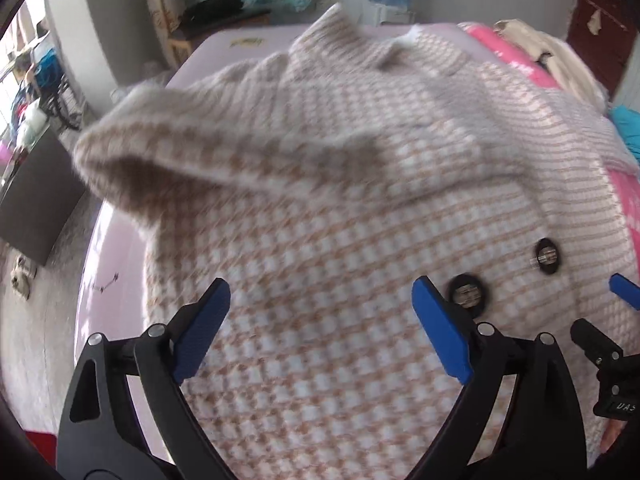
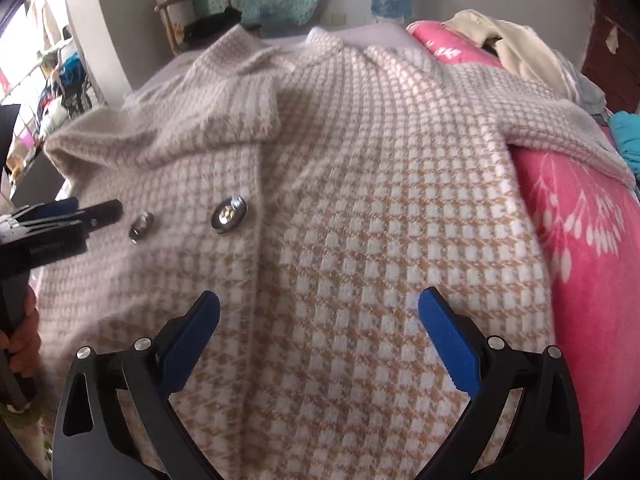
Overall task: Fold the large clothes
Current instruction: 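Lift the grasped coat side with the left tool, fold it over the body, release, then move the right tool to the coat's other side and grasp it, then fold the grasped side over the coat body with the right tool, release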
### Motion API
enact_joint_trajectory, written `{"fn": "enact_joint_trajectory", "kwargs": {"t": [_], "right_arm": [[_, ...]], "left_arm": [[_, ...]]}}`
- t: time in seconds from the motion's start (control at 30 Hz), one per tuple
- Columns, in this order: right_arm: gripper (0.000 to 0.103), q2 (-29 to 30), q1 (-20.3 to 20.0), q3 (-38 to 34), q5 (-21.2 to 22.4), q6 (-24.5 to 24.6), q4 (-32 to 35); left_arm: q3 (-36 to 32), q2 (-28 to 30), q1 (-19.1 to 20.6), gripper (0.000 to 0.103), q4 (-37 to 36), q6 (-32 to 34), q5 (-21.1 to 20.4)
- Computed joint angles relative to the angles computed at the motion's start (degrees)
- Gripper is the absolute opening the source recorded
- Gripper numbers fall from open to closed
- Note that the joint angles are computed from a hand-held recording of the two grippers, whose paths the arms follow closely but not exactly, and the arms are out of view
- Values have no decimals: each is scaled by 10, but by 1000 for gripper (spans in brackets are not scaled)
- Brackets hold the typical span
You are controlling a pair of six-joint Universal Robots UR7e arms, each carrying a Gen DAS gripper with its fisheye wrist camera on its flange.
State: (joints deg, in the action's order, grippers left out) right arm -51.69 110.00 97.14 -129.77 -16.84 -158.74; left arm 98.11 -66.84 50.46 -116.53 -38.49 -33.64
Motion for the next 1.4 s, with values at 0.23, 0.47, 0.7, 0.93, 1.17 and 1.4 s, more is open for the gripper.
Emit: {"fn": "enact_joint_trajectory", "kwargs": {"t": [0.23,0.47,0.7,0.93,1.17,1.4], "right_arm": [[97,-13,-17,1,44,22,23],[97,-31,-27,19,78,-50,18],[97,-34,-30,-86,162,32,220],[92,57,-41,-265,285,64,303],[61,191,-47,-455,243,106,408],[6,206,-28,-479,212,48,390]], "left_arm": [[24,-23,2,94,-7,3,-2],[23,-15,5,95,-35,30,-3],[21,-15,7,95,-37,44,-10],[12,-25,6,95,-20,39,-20],[63,-74,-4,95,-114,45,89],[48,-105,38,95,-54,-38,96]]}}
